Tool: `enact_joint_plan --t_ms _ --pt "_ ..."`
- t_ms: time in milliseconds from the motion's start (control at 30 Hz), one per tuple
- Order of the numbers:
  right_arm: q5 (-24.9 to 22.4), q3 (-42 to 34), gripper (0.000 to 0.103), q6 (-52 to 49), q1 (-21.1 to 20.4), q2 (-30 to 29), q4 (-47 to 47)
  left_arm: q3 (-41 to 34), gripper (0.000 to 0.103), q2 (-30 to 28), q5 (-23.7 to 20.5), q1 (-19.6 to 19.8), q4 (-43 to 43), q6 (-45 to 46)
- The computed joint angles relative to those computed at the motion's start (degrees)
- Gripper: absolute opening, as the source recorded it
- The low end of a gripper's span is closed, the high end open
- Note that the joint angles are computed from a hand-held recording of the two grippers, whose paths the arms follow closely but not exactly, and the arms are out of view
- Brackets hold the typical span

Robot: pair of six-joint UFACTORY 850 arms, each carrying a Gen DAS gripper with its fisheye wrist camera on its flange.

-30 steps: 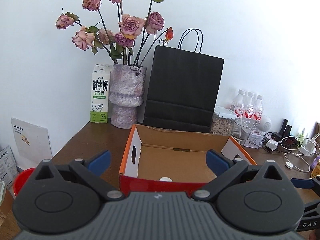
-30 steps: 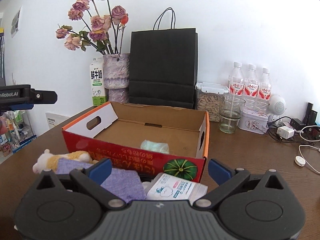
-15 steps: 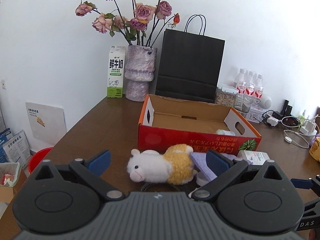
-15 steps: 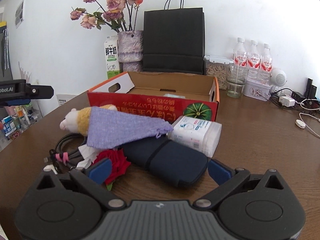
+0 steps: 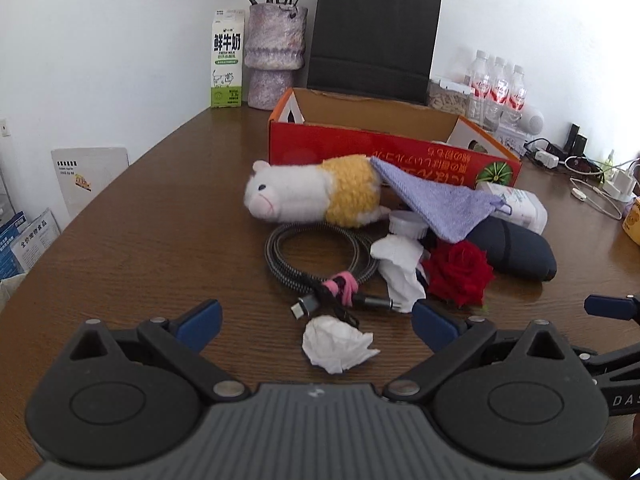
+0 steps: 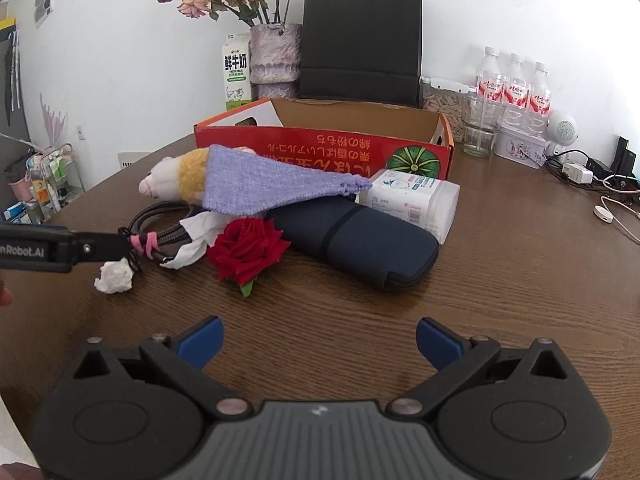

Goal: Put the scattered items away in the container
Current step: 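Return to the table and grasp the crumpled white tissue with the left tool, then grasp the red rose with the right tool while the left tool holds the tissue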

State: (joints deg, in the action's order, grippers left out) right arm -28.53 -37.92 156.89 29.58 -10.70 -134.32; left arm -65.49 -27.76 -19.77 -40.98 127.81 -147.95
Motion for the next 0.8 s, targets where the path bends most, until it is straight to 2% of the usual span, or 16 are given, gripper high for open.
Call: enact_joint_plan --t_ms 100,200,267,400,467,567,800 --pt "0.2 0.0 0.103 0.7 0.1 -0.5 0.2 -0.1 0.101 -0.8 -0.5 -0.4 1.0 -0.6" --pt "0.9 -0.4 0.103 0.4 0.3 -1.4 0.8 -0.7 0.09 -1.7 -0.7 -0.7 -0.3 1.6" --pt "1.4 -0.8 0.103 0.4 0.3 -1.9 0.7 -1.3 0.076 -2.2 0.3 -0.6 -1.4 2.4" --pt "1.2 -1.1 0.103 -0.4 0.5 -2.4 0.8 -1.1 0.061 -2.2 0.5 -0.2 1.1 -1.5" --pt "1.2 -1.3 0.103 -0.3 0.5 -2.6 0.5 -1.1 0.041 -2.2 0.4 -0.2 0.5 -1.1" --pt "1.2 -1.6 0.103 -0.1 0.5 -2.8 0.2 -1.0 0.025 -2.1 0.1 -0.3 0.1 0.0" --pt "1.7 -3.1 0.103 0.7 0.5 -3.6 -1.1 0.8 0.023 -0.8 -0.1 0.4 4.8 -4.4"
